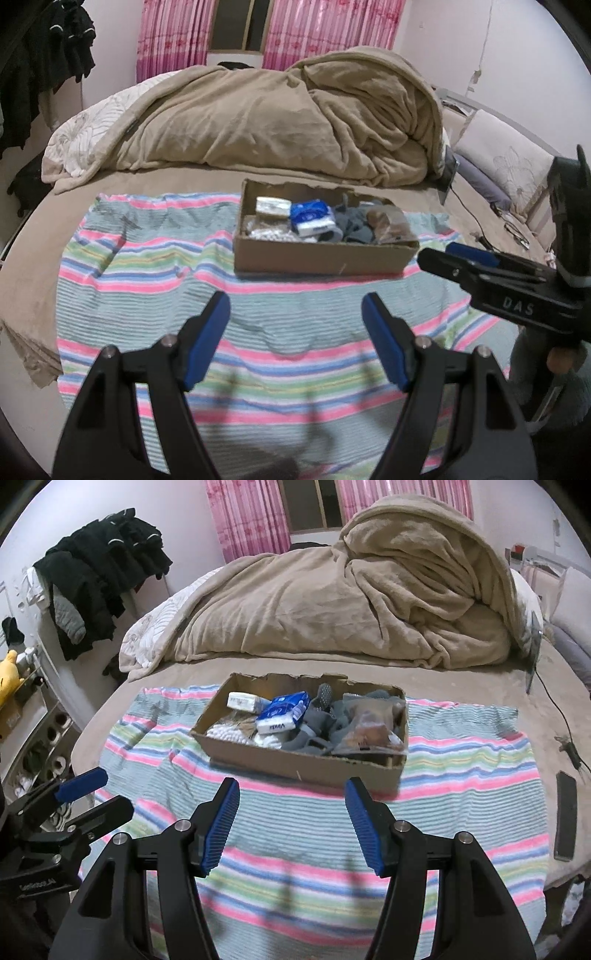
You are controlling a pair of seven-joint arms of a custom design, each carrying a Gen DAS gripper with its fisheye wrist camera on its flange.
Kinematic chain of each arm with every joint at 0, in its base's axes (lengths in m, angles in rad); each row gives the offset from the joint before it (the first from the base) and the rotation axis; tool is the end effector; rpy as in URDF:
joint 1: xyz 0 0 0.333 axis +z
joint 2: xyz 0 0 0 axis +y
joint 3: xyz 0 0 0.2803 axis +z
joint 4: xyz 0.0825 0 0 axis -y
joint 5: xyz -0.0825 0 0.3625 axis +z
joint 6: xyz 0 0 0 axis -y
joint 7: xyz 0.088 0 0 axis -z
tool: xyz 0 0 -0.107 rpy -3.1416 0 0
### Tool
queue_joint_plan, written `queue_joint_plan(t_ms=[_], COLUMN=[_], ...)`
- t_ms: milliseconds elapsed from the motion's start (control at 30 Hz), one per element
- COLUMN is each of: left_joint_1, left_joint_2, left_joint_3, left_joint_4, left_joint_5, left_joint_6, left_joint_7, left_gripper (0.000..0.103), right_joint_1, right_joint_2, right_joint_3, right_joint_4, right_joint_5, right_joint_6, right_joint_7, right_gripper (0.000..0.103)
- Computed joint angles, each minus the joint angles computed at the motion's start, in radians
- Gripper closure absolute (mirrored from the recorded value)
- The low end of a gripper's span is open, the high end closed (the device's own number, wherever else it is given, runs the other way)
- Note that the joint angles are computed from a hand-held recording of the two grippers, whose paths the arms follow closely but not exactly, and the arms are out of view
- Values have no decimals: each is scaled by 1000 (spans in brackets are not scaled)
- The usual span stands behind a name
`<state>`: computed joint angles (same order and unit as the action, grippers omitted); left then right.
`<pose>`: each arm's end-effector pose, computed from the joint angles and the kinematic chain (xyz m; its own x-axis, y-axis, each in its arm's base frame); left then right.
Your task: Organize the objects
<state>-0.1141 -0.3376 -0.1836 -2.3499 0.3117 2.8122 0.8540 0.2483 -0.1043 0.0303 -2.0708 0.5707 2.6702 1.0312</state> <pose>0.4586 -0.1635 0.5271 0.0720 -0.9814 0.1779 -0.6790 -0.1789 -0.7120 0.5366 0.1373 0.5278 0.4445 -0.8815 -0.1591 -0.6810 -0.2172 -0.6993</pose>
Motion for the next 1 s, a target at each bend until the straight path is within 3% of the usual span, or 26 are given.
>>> queue_joint_plan(t_ms=[133,233,633,767,1000], left_joint_1=[1,-2,-13,-20,-8], left_joint_2=[-26,-37,-73,-76,-71], left_joint_3=[-22,-27,-34,-26,-35], left_joint_4=[-17,-32,-73,-81,-79], left_joint_5=[20,28,40,31,47], left_joint_6=[-13,-3,3,3,9], left_joint_7=[-28,-50,-90,-86,-97], left_gripper=[27,7,5,5,5], right_joint_1=[2,4,11,16,17], right_joint_2=[-45,-71,-141,-146,-143], right_joint_3=[0,-6,-18,-22,-24], right_joint_4=[-52,-82,-150,-157,-156], right_joint_5=[-10,-6,-28,-22,-19], right_joint_6=[26,38,31,31,31], right_joint_7=[2,2,14,11,8], right_gripper=[40,40,40,31,31])
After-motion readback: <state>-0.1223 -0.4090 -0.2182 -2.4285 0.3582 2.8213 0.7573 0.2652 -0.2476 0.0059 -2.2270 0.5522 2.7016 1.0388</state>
